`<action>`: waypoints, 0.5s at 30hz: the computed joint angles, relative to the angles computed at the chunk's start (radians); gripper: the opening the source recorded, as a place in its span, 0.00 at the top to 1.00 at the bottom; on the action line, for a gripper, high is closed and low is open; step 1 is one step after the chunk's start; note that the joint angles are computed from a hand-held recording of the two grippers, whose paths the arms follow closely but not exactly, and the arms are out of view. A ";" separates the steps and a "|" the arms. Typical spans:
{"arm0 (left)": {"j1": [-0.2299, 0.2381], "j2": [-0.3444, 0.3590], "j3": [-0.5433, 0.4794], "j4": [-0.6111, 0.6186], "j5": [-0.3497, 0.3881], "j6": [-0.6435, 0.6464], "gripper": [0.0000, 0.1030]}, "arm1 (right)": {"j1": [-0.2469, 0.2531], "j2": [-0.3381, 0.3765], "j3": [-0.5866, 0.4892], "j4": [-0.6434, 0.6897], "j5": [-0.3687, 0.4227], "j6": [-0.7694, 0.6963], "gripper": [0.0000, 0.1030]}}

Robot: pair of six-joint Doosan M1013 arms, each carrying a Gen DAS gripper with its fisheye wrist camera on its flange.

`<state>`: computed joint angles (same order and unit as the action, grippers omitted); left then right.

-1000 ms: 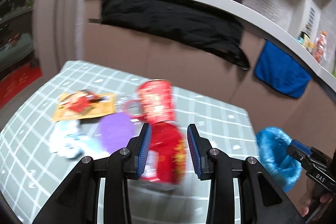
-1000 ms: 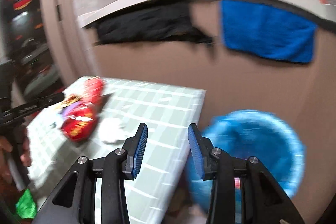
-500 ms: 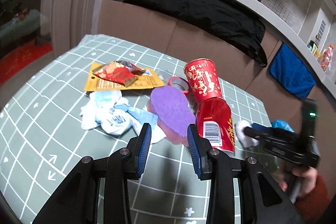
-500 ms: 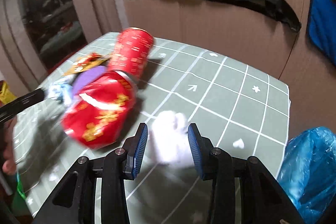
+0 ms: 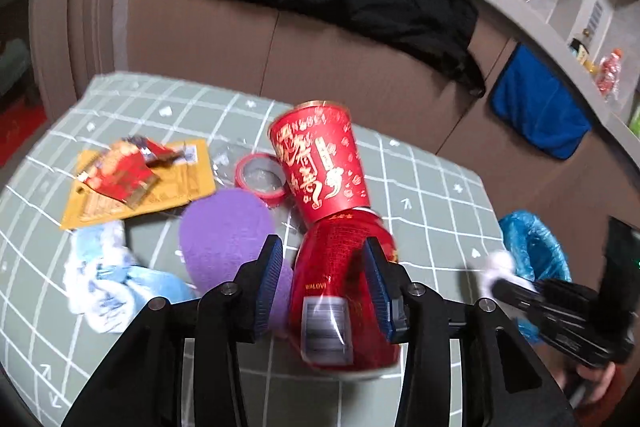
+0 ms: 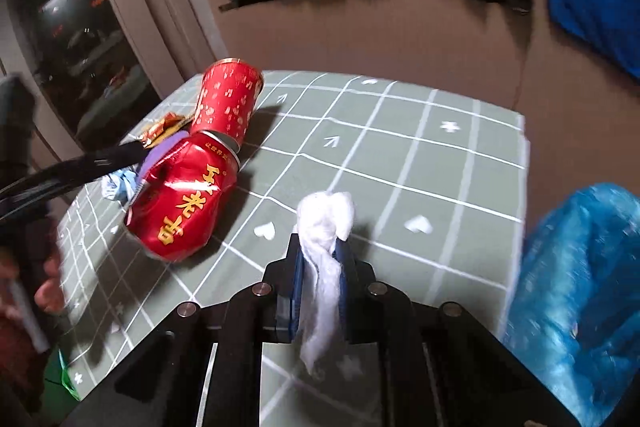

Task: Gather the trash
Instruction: 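Grasp the red can with the left gripper while the right gripper grasps the white tissue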

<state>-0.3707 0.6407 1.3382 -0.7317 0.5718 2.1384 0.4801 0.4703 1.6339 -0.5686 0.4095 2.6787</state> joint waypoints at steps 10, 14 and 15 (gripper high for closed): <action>-0.021 0.021 -0.023 0.028 0.128 0.001 0.51 | 0.018 -0.078 0.110 -0.254 -0.031 0.319 0.87; -0.023 0.041 -0.053 0.030 0.161 -0.082 0.47 | 0.015 -0.069 0.107 -0.223 -0.043 0.304 0.86; -0.020 0.053 -0.070 0.015 0.200 -0.094 0.46 | 0.014 -0.069 0.108 -0.219 -0.049 0.305 0.86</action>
